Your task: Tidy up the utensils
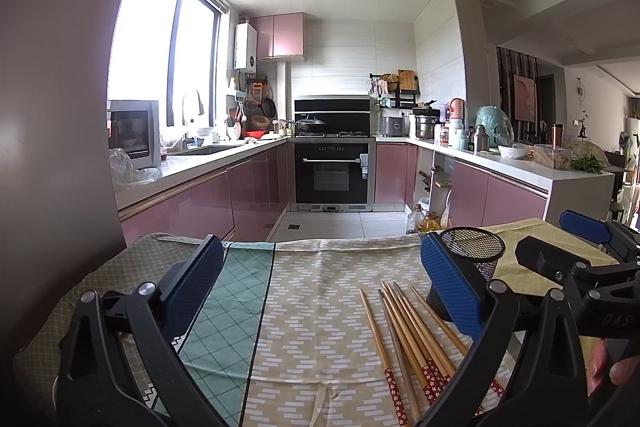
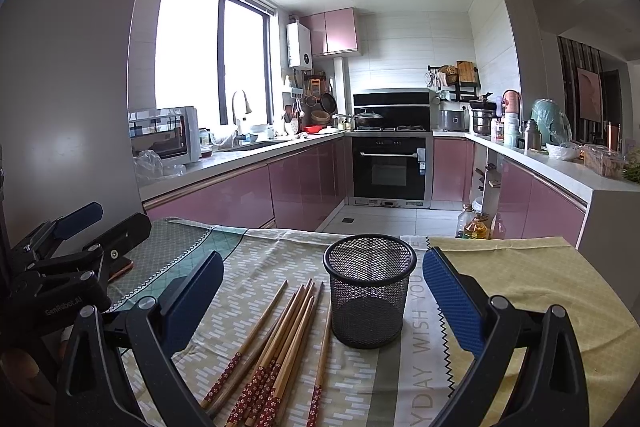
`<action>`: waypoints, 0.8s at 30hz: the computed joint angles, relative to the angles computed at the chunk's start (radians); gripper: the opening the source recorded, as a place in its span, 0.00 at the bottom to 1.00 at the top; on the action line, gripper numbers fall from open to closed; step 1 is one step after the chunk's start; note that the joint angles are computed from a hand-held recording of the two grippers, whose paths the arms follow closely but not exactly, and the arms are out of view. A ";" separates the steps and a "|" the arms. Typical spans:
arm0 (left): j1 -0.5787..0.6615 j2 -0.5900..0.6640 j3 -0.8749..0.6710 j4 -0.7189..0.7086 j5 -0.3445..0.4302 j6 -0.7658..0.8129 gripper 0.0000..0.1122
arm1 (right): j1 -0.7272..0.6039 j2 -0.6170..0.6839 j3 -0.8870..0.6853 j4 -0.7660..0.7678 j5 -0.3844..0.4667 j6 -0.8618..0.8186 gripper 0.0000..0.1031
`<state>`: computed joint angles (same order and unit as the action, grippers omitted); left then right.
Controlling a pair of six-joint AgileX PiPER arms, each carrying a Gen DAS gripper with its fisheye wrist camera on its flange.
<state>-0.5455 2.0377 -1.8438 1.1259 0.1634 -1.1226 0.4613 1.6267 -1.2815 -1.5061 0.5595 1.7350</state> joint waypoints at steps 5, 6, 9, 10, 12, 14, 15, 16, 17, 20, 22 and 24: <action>-0.001 -0.001 0.003 0.028 0.001 -0.028 0.87 | -0.001 -0.001 -0.001 0.002 0.000 -0.002 0.94; 0.000 -0.001 0.002 0.018 -0.001 -0.018 0.87 | -0.003 -0.005 0.004 -0.001 -0.003 0.001 0.94; -0.001 -0.001 0.002 0.016 0.001 -0.015 0.87 | -0.005 -0.006 0.006 -0.002 -0.004 0.003 0.94; 0.000 -0.001 0.002 0.015 0.000 -0.016 0.87 | -0.005 -0.006 0.006 -0.001 -0.005 0.002 0.94; -0.001 -0.001 0.003 0.021 0.000 -0.022 0.87 | -0.005 -0.003 0.003 -0.002 -0.004 0.003 0.94; -0.001 -0.001 0.003 0.026 0.000 -0.026 0.87 | -0.006 -0.005 0.005 -0.003 -0.005 0.005 0.94; -0.001 -0.001 0.002 0.025 0.001 -0.025 0.87 | -0.005 -0.004 0.004 -0.002 -0.003 0.004 0.94; -0.001 -0.001 0.003 0.024 0.000 -0.023 0.87 | -0.006 -0.005 0.005 -0.002 -0.004 0.006 0.94; -0.001 -0.001 0.003 0.024 0.000 -0.023 0.87 | -0.007 -0.004 0.004 -0.002 -0.007 0.006 0.94; -0.001 -0.001 0.003 0.025 -0.001 -0.025 0.87 | -0.010 -0.002 0.002 0.005 -0.010 0.000 0.94; -0.001 -0.001 0.002 0.024 0.001 -0.024 0.87 | -0.007 -0.005 0.012 -0.007 -0.006 0.014 0.94; -0.001 -0.001 0.003 0.021 0.000 -0.021 0.87 | -0.008 -0.006 0.013 -0.008 -0.008 0.017 0.94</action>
<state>-0.5461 2.0367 -1.8409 1.1464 0.1629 -1.1431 0.4536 1.6211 -1.2687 -1.5139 0.5516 1.7517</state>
